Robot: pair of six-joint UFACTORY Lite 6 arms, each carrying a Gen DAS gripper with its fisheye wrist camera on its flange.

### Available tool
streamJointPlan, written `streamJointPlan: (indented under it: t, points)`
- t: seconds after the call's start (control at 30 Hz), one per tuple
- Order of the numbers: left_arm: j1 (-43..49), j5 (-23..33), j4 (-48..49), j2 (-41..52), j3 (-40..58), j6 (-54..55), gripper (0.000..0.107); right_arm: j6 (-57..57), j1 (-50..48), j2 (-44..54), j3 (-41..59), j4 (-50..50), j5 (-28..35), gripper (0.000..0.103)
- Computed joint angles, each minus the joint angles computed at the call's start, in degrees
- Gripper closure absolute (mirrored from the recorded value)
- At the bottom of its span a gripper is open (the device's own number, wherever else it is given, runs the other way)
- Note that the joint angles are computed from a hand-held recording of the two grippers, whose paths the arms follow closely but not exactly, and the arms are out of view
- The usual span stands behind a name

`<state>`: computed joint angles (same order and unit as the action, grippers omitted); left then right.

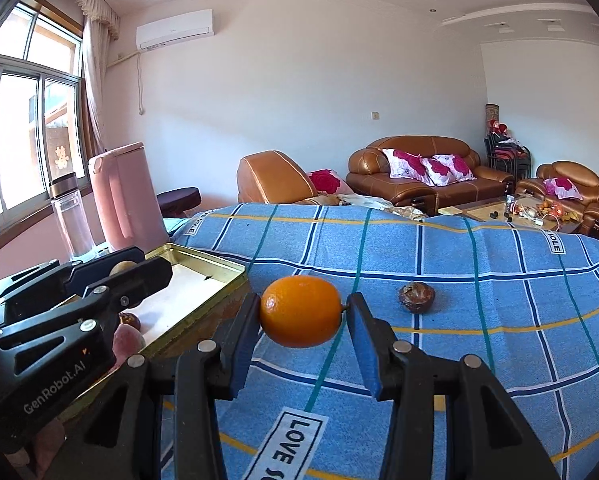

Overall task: Organize fruits
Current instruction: 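Lower the orange and yellow fruit into the tray and open both tools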

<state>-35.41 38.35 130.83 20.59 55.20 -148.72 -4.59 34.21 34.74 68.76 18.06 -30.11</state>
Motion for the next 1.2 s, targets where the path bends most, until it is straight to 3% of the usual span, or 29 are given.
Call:
streamJointPlan:
  t: [0.63,1.2]
  points:
    - [9.8,-2.6,2.6,-15.1,-16.7,-1.2,0.08,-1.2,11.4,3.1,6.9,3.5,4.7,0.056]
    - [24.3,-5.3,16.2,-19.2,-24.7,-11.7,0.08,-6.8,17.0,9.0,16.0,8.7,9.0,0.057]
